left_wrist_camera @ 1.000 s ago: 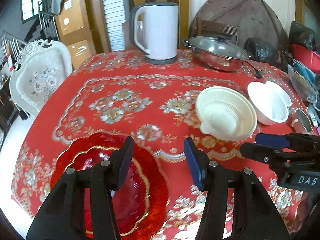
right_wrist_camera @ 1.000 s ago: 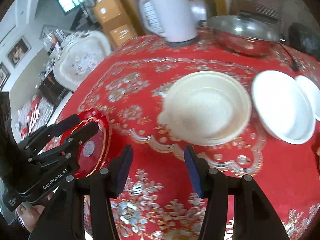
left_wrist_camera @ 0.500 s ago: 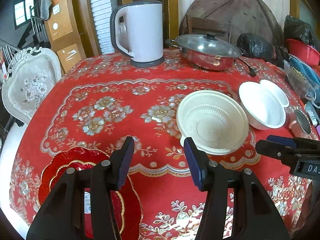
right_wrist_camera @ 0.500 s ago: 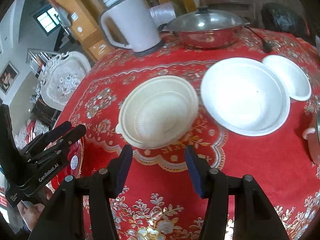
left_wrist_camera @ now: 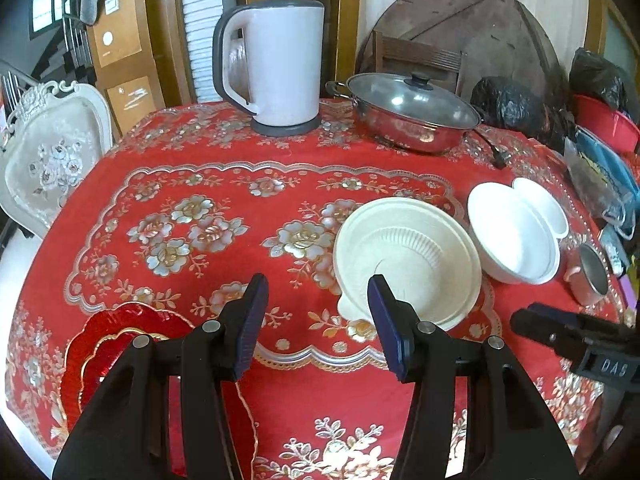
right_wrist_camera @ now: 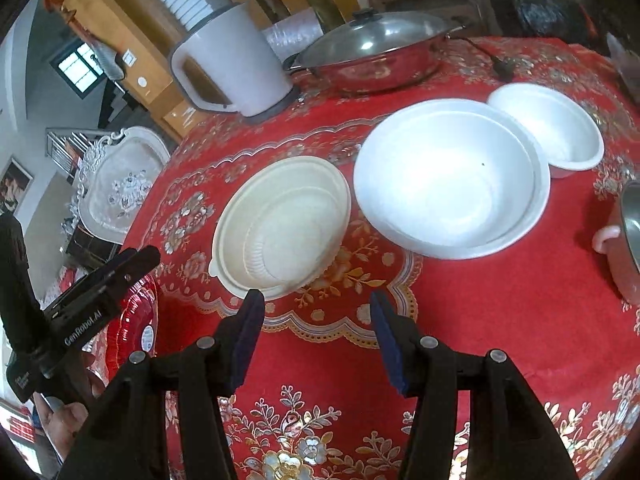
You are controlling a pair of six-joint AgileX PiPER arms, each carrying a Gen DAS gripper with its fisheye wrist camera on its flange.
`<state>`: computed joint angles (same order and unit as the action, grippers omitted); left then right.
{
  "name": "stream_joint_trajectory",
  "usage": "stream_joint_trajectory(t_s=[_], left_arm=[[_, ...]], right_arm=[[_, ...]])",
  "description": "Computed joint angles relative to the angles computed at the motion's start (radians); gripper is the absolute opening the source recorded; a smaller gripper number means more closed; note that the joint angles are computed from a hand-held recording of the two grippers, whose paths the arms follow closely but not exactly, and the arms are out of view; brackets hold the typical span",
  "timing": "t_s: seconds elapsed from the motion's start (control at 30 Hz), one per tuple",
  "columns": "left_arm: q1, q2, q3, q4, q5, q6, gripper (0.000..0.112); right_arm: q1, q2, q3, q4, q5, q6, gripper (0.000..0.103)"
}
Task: Organize plates and bowls
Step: 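Grasp the rim of the cream plastic bowl with the right tool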
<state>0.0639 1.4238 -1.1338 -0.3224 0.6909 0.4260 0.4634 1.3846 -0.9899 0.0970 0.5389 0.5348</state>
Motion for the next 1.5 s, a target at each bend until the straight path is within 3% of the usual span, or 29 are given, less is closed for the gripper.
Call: stream_joint_trajectory(t_s=[0.47, 0.73, 1.13, 1.5], left_arm=[[-0.034, 0.169, -0.182, 0.053, 0.109, -0.111, 0.052], [-0.075, 0.267, -0.279, 0.101, 0.157, -0.178, 0.052], [-0.087, 0.357, -0.382, 0.036, 0.258, -0.128, 0.052], [-0.083, 0.435, -0.449, 0.044, 0.286, -0.144, 0.052]], right_arm=[[-0.071, -0.012, 0.031, 0.118, -0.006, -0.097, 0.057], [-0.087, 0.045, -0.001, 0.211, -0.014, -0.162, 0.058], [-0.104, 0.152, -0.072, 0.316, -0.029, -0.24, 0.058], [-0.102, 0.204, -0.12, 0.323, -0.02, -0.241, 0.058]])
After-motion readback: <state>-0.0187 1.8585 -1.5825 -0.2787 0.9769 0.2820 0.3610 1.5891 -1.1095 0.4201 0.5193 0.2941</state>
